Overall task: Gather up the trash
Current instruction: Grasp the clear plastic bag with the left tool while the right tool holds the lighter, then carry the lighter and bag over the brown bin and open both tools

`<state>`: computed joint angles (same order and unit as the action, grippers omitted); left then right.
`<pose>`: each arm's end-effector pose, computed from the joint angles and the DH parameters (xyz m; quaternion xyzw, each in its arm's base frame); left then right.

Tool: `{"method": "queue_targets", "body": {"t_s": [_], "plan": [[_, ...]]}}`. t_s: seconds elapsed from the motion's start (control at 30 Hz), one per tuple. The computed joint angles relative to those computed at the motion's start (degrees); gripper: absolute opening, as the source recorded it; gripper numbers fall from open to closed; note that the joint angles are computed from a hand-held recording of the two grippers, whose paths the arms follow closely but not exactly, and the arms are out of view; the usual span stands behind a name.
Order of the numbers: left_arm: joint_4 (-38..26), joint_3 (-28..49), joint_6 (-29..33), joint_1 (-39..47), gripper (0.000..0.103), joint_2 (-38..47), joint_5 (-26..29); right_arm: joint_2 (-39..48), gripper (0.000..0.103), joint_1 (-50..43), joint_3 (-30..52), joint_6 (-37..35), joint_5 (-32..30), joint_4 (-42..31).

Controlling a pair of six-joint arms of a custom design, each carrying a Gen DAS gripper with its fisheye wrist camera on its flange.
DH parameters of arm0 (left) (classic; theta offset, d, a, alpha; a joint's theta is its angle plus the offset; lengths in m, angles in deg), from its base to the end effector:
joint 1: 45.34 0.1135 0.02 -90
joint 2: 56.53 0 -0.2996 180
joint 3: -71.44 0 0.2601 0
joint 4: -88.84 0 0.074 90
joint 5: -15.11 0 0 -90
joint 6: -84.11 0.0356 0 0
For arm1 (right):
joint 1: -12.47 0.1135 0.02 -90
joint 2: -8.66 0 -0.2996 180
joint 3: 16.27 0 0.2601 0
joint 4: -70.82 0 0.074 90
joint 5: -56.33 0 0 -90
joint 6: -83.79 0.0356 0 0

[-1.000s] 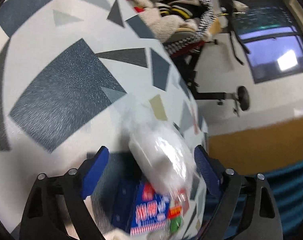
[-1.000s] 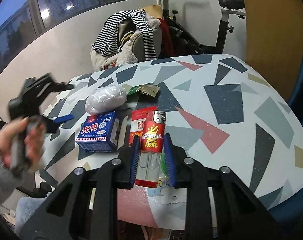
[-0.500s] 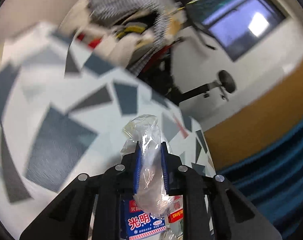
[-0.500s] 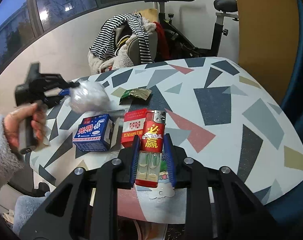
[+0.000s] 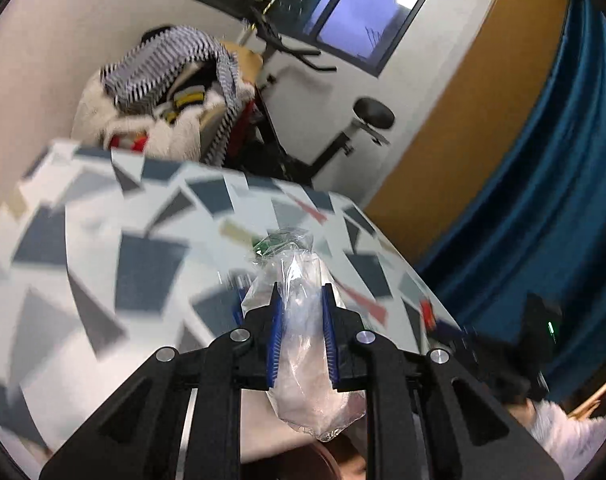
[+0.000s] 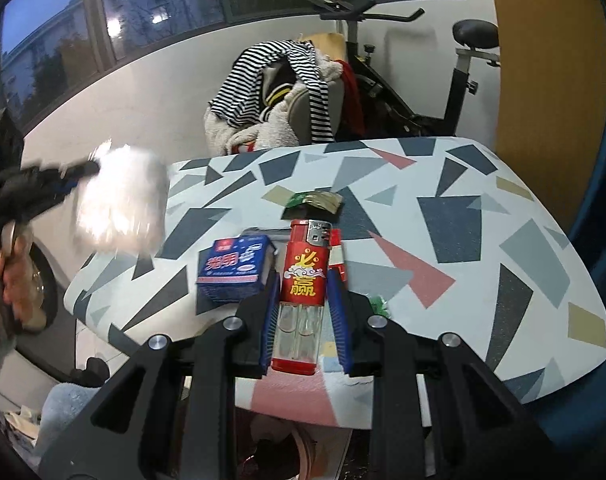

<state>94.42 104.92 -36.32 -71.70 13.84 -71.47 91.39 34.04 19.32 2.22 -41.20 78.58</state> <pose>0.1970 -0.1000 0.1826 -0.0163 0.8713 -0.2558 0.4185 0.2247 0.0939 0.1507 -0.1311 0.8929 0.1677 0.3967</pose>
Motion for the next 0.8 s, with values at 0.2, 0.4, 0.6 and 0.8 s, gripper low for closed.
{"method": "queue_targets", "body": {"t_s": [0.2,0.4,0.6,0.8], "plan": [[2.4,-12.4,-13.0,-20.7,0.018,-5.6,-15.8,-3.4,0.027,4.0,-1.5,0.5,2.1,-2.4],[3.3,-15.5,-24.0,-36.4,0.018,2.1,-26.3,-4.4,0.027,7.3,-2.3,1.7,3.3,-3.2],[10.4,-15.9,-24.8,-37.1,0.02,12.4,-24.0,-4.0,0.027,10.2,-3.2,3.0,4.3,-2.4],[16.8,-16.2,-25.2,-37.2,0.053,17.0,-22.9,-4.3,0.027,11.9,-4.2,3.9,5.2,-2.2]]}}
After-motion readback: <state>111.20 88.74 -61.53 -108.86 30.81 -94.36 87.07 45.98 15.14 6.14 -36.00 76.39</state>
